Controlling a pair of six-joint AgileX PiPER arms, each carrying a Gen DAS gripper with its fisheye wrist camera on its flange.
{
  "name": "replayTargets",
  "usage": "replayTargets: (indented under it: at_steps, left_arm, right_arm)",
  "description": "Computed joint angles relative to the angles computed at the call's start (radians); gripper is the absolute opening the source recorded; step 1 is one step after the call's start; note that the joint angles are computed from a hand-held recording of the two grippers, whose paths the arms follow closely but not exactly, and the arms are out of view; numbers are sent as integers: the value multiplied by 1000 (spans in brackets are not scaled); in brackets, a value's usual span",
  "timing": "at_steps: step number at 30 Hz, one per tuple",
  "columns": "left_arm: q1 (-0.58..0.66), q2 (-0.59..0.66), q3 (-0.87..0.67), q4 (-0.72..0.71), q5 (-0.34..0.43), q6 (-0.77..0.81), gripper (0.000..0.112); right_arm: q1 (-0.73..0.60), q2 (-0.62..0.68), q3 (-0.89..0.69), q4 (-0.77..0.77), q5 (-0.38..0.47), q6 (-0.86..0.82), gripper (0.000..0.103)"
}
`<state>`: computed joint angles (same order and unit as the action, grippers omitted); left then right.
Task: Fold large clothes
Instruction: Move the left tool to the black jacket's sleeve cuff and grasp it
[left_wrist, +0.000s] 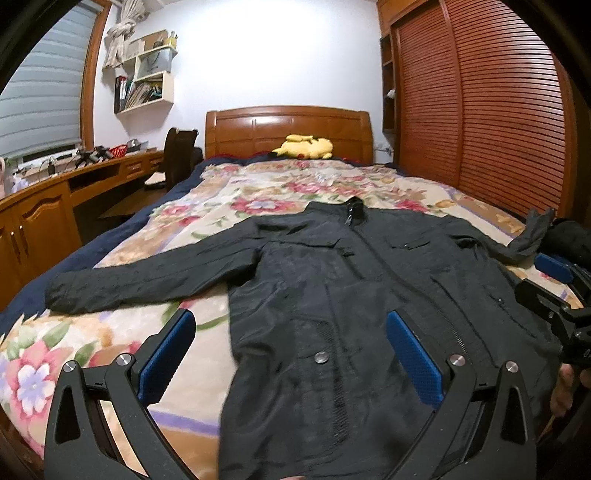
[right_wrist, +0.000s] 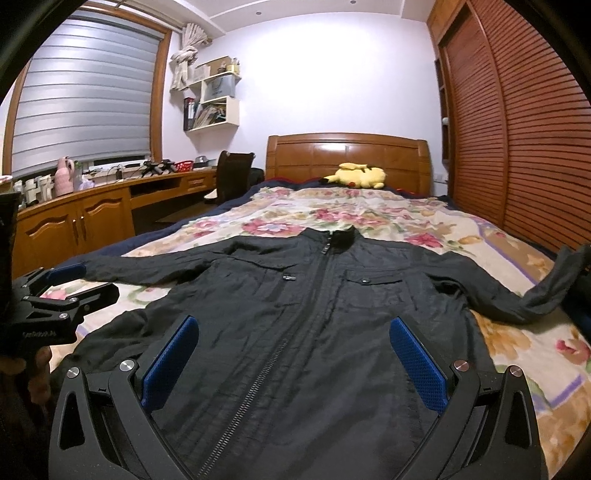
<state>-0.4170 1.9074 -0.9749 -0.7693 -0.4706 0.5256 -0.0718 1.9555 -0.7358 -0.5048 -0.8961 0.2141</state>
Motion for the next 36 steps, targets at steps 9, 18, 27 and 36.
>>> replayTargets:
  at_steps: [9, 18, 27, 36]
  left_arm:
    - [65, -37, 64, 27, 30, 14, 103]
    - [170, -75, 104, 20, 39, 87, 103]
    - [313, -68, 93, 135, 103, 49, 103]
    - [483, -2, 7, 277, 212, -33, 103]
  right_arm:
    - [11, 25, -70, -75, 44, 45, 103]
    - [32, 44, -154, -129, 120, 83, 103]
    - [71, 61, -248, -143, 210, 111, 103]
    - [137, 98, -379, -236, 296, 247, 103]
